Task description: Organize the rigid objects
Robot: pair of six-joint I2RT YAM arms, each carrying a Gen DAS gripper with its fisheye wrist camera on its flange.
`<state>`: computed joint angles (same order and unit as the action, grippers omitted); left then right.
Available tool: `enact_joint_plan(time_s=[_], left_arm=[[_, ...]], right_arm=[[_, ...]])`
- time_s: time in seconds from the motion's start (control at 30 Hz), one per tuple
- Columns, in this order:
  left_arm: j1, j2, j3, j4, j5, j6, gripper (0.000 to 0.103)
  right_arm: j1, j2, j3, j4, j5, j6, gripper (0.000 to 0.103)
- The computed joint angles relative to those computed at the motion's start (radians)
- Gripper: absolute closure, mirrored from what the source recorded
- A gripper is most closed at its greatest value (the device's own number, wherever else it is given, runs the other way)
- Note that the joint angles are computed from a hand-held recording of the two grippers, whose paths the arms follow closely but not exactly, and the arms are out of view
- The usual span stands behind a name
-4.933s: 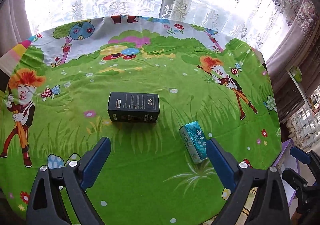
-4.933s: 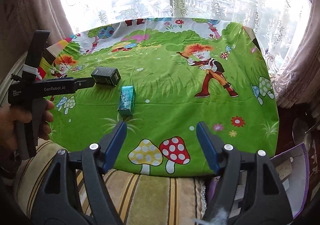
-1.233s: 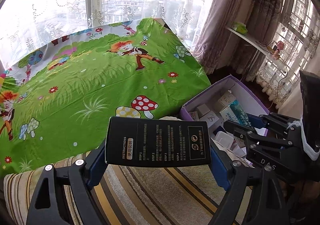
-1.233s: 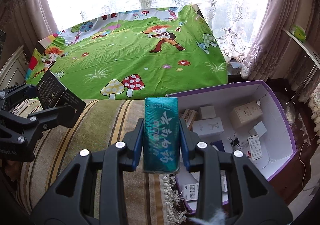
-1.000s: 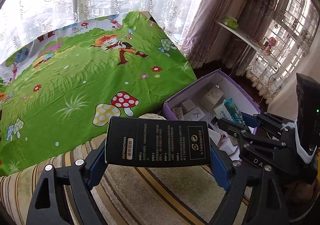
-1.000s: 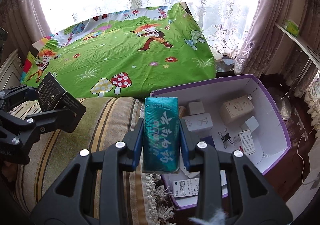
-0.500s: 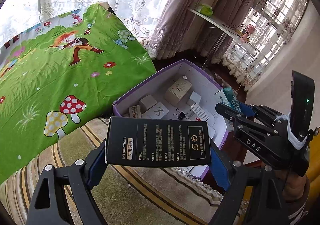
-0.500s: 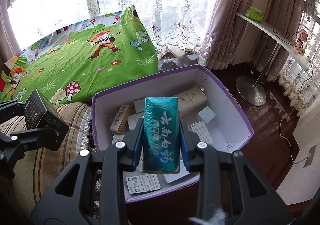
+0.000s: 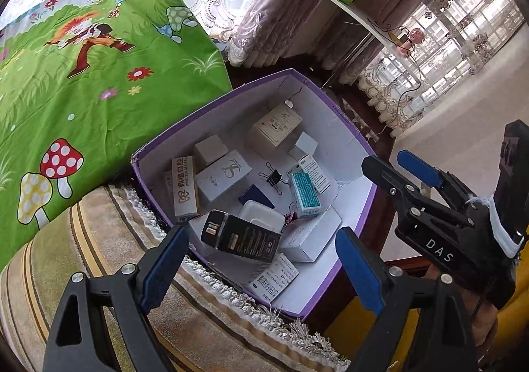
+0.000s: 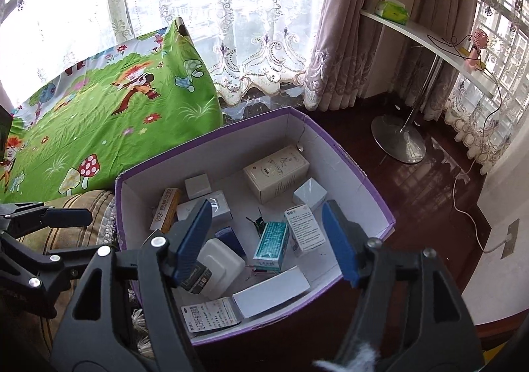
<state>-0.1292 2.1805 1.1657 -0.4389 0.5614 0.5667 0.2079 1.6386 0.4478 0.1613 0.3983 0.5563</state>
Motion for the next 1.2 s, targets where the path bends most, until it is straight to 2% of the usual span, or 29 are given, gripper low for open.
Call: enact_joint_plan(time_s=[0.13,0.3,0.4,0.53,0.8,1.2], left_arm=[[0.065,-0.102,-0.122,0.022,-0.002,0.066,0.011],[0.133,-0.230,-0.315,0.149,-0.020,0.094,0.011],[0.137,-0.213,-0.303,0.140,0.000,0.095,0.005],[0.141,-0.195,-0.292,0.141,0.023,0.092,0.003],[0.124,-0.170,-0.281,0.168,0.019,0.069,0.001],[0.115,-0.166,-0.285,0.185,0.008,0.064,0.000]], right_arm=[[0.043,-0.040,-0.029,-0.018,-0.016,0.029,0.029],[0.152,-0.120,-0.086,-0.087,0.016,0.126,0.029],[0.192,-0.142,-0.111,-0.112,0.027,0.179,0.029],[0.216,-0.108,-0.116,-0.115,0.036,0.221,0.029],[0.200,-0.018,-0.093,-0.066,-0.003,0.207,0.029],[0.194,-0.016,-0.095,-0.064,-0.008,0.211,0.029]])
